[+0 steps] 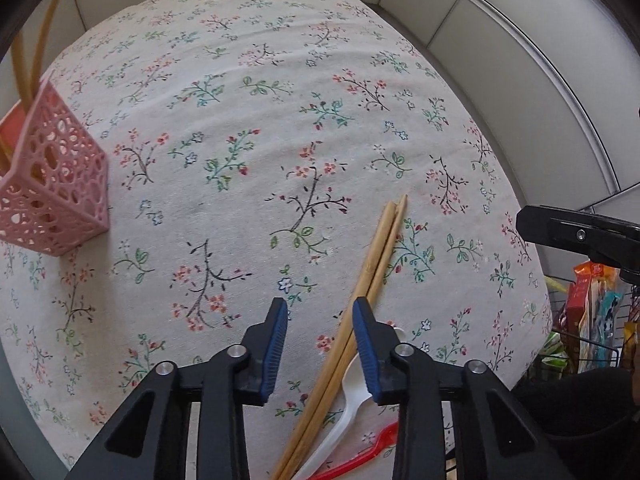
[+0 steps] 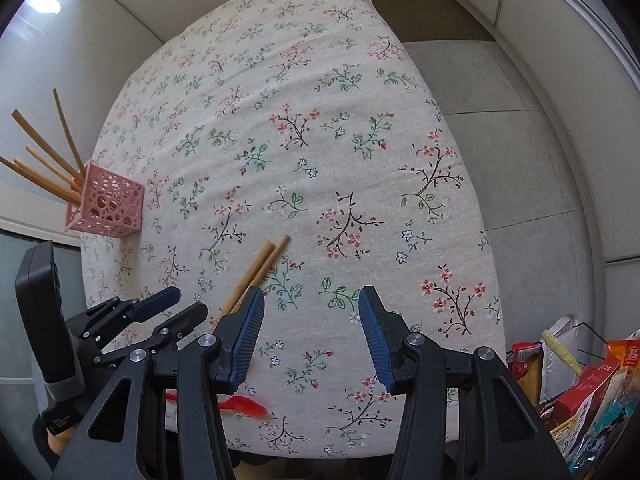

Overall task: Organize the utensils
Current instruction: 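Move both grippers back to the loose chopsticks and grasp one with the left gripper, then lift the chopstick with the left gripper while the right gripper grasps the last chopstick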

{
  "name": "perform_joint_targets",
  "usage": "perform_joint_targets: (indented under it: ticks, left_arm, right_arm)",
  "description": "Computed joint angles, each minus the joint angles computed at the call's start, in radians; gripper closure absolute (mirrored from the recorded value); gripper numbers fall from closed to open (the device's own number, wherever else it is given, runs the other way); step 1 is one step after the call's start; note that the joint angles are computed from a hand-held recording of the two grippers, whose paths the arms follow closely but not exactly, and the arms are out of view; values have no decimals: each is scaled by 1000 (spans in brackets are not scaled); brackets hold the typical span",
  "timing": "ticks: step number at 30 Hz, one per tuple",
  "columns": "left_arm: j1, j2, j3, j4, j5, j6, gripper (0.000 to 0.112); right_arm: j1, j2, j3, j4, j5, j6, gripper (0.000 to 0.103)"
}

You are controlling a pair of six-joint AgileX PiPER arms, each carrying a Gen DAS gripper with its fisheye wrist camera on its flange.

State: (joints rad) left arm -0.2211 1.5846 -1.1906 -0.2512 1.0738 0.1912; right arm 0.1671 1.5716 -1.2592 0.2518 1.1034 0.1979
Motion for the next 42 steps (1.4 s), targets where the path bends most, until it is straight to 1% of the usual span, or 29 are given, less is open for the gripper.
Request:
perform_joint_targets:
  ticks: [2, 6, 16, 17, 20, 24, 33, 36, 39, 42]
  left_arm:
    - [-23, 22, -16, 4, 2, -5, 91]
    - [-58, 53, -32, 24, -6, -19, 98]
    - [-103, 93, -63, 61, -17, -55, 99]
    - [-110, 95, -64, 73, -20, -70, 99]
    - [-133, 97, -66, 175, -34, -147, 103]
    - [-113, 102, -77, 272, -43, -204, 103]
    - [-36, 174, -172, 220, -35, -164, 100]
    - [5, 196, -219, 199, -19, -142, 104]
    - [21, 169, -208, 229, -55, -151, 105]
    - [56, 122, -206, 209, -77, -122, 105]
  right_arm:
    - [-5, 5, 1, 3, -1, -9, 51]
    - [-12, 14, -2, 10, 1, -21, 51]
    - [-15, 23, -7, 14, -1, -22, 51]
    - [-13, 25, -7, 13, -1, -22, 51]
    - [-8, 33, -12, 13, -2, -16, 51]
    - [7, 48, -22, 11, -2, -9, 51]
    - [48, 93, -52, -2, 5, 10, 51]
    - [61, 118, -63, 4, 11, 17, 51]
    - [68, 154, -76, 35, 18, 14, 51]
    - [72, 195, -90, 84, 22, 12, 51]
